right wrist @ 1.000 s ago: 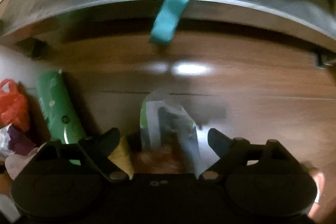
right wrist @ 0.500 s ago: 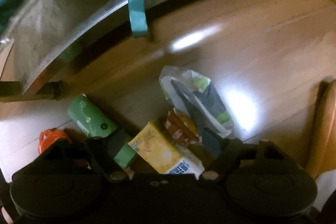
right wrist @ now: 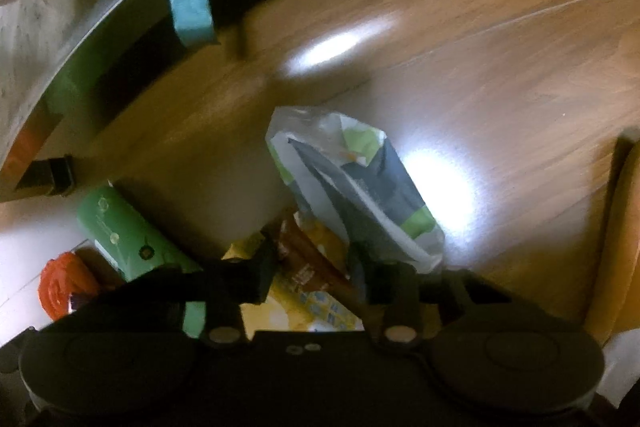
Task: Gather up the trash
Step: 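Lift both held items up toward the teal wastebasket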
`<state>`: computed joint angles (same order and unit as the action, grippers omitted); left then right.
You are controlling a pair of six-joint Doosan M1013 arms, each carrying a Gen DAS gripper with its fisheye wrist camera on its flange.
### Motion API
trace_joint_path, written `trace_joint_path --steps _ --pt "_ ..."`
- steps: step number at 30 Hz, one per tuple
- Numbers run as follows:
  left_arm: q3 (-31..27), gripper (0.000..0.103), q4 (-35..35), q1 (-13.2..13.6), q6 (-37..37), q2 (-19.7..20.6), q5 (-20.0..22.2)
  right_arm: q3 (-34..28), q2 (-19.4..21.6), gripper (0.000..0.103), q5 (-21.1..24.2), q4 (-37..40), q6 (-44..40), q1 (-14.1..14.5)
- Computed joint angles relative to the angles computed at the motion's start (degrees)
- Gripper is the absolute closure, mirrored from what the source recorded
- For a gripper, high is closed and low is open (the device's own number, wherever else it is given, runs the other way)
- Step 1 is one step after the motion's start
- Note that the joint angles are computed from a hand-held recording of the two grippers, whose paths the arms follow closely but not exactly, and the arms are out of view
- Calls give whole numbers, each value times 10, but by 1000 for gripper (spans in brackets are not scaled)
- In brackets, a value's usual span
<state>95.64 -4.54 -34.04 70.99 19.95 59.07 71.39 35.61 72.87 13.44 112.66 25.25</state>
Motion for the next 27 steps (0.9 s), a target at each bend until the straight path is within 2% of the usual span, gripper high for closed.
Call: trace_joint_path --steps 4,9,15,21,27 --pt "3 42 -4 2 -25 -9 -1 8 -12 72 -9 10 -8 -4" --pt "2 50 5 -3 -68 -26 15 6 -31 77 4 6 -14 -7" --pt "-17 50 35 -18 -107 -54 42 -2 -61 78 13 8 -27 -6" --pt "-74 50 119 -42 -178 -77 87 -30 -97 78 21 27 -80 -4" --pt "-163 50 221 -68 -254 -85 147 -75 -134 78 24 39 -150 -7"
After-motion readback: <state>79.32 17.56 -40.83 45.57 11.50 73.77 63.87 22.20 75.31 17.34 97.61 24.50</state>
